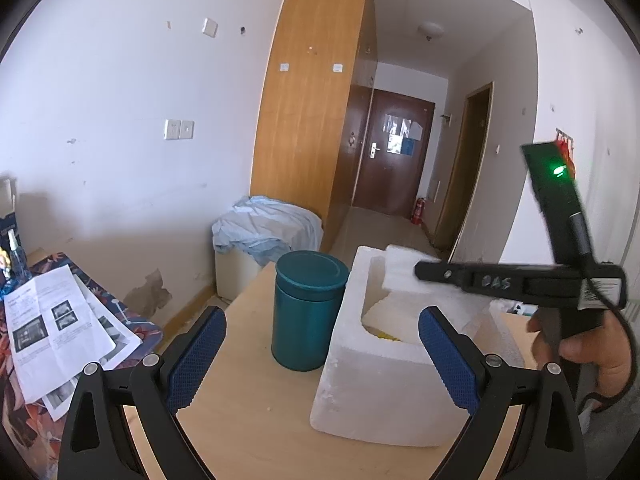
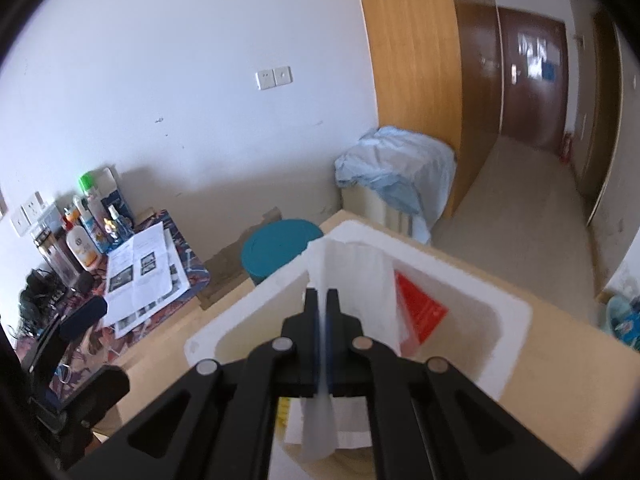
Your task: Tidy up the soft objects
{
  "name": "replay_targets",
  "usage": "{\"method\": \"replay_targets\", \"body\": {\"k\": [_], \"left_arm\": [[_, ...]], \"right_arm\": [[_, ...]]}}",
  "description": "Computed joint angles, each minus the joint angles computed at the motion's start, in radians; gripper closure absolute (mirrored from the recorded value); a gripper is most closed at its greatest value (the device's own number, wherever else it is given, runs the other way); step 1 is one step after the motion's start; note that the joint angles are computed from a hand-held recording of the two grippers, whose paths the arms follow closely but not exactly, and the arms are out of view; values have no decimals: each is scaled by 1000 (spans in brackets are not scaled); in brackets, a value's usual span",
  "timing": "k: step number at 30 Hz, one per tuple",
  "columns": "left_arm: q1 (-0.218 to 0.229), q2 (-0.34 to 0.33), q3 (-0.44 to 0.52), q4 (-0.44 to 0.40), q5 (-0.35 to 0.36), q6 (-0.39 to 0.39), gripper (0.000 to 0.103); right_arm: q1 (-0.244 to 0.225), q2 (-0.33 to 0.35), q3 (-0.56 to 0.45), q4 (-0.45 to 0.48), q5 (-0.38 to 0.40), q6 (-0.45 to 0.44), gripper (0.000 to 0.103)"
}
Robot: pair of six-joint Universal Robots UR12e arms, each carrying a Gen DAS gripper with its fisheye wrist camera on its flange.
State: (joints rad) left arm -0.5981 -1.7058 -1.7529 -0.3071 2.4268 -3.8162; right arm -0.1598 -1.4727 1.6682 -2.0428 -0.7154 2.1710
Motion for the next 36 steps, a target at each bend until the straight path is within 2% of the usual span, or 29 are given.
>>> {"method": "replay_targets", "body": {"k": [2, 3, 5, 7, 9, 11, 21, 26, 30, 33, 36], "left_arm": [[1, 2, -1, -9, -5, -3, 6], [1, 2, 0, -15, -4, -5, 6], [-1, 3, -2, -4, 0, -2, 6], [-3, 3, -4, 1, 6, 1, 6], [-2, 4, -4, 3, 3, 0, 6], [-3, 5, -5, 6, 0, 4, 6], [-10, 1, 6, 6, -14, 3, 6], [-20, -12, 21, 16, -28, 32, 6], [-24, -17, 21, 17, -60, 31, 6], [-28, -23, 24, 26, -88, 39, 6], [-35, -32, 29, 39, -103, 53, 6]], "right_arm": [[19, 7, -13, 35, -73, -24, 98], [28, 7, -6, 7, -116, -7, 98], [21, -1, 2, -13, -114, 4, 98], [7, -12, 7, -20, -97, 6, 88], [-10, -20, 8, 0, -62, -7, 63], [-18, -24, 10, -3, -52, -7, 54], [-50, -58, 59, -61, -38, -1, 54], [-68, -79, 98, -119, -54, 9, 54], [-99, -98, 135, -162, -53, 31, 54], [-128, -114, 146, -143, -37, 28, 54], [-153, -131, 165, -171, -29, 39, 54]]}}
